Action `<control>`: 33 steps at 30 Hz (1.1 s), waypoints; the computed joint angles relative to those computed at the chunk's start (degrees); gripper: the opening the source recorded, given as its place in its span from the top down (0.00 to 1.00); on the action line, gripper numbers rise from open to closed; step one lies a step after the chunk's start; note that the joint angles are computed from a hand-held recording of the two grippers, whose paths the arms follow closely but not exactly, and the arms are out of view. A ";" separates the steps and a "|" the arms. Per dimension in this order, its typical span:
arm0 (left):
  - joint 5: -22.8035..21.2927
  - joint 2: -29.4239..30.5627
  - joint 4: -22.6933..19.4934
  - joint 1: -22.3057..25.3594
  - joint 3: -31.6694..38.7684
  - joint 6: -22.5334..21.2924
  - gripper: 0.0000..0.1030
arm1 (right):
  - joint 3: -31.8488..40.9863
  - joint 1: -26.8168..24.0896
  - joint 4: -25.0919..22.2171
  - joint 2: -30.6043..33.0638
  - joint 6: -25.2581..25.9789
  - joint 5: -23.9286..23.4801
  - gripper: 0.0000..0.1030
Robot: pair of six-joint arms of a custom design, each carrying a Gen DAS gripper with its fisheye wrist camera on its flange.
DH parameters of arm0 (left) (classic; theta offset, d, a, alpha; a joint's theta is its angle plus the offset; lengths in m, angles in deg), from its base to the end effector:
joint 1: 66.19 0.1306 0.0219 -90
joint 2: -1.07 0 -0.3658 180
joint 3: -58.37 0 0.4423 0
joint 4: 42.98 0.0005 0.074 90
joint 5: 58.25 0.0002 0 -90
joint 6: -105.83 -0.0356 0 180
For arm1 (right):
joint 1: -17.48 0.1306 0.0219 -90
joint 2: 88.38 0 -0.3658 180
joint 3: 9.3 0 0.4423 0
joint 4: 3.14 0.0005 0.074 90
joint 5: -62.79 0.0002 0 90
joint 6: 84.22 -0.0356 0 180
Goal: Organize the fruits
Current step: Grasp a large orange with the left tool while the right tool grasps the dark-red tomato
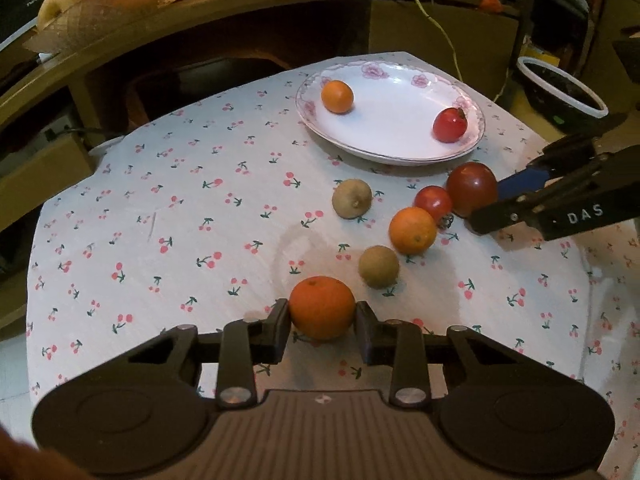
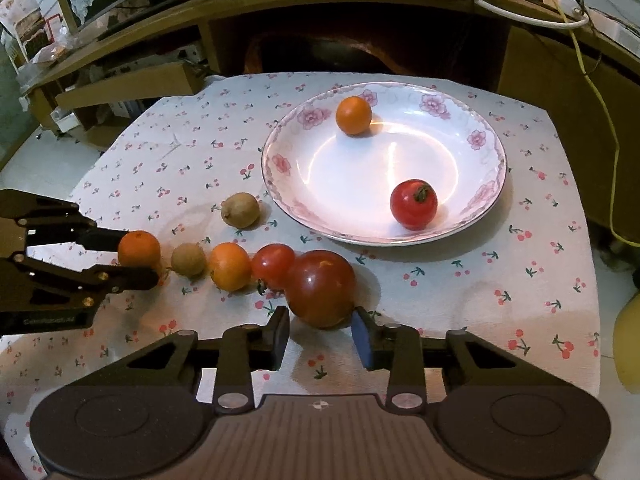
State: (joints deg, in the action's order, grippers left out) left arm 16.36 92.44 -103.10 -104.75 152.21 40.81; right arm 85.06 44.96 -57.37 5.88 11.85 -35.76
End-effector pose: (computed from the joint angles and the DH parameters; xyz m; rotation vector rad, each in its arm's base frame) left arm 0.4203 -0.3236 0.4237 0.2001 2.5174 -0.0955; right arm 0.4903 0.2604 0.4076 -0.7897 2.4074 0.3383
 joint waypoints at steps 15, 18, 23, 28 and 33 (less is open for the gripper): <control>0.54 0.04 1.07 0.00 -0.75 0.99 0.61 | 0.43 0.49 3.54 1.42 -1.33 1.70 0.39; 0.09 -0.24 1.31 -0.28 -1.15 1.17 0.61 | 0.55 0.83 2.85 1.29 -1.00 2.81 0.56; -0.33 -1.04 1.19 -1.02 -1.83 2.02 0.62 | 0.24 1.02 1.94 0.61 -0.67 3.52 0.60; 1.24 -1.15 1.40 -2.25 -1.59 1.35 0.62 | -0.90 1.12 0.94 -0.83 -0.12 4.34 0.60; 1.60 -1.26 2.14 -4.03 -1.28 -0.04 0.62 | -4.72 1.83 0.19 -4.90 -0.47 5.86 0.60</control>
State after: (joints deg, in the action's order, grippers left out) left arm 17.96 91.18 -100.96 -108.78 150.93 40.77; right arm 80.34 46.80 -57.18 0.97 11.37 -29.89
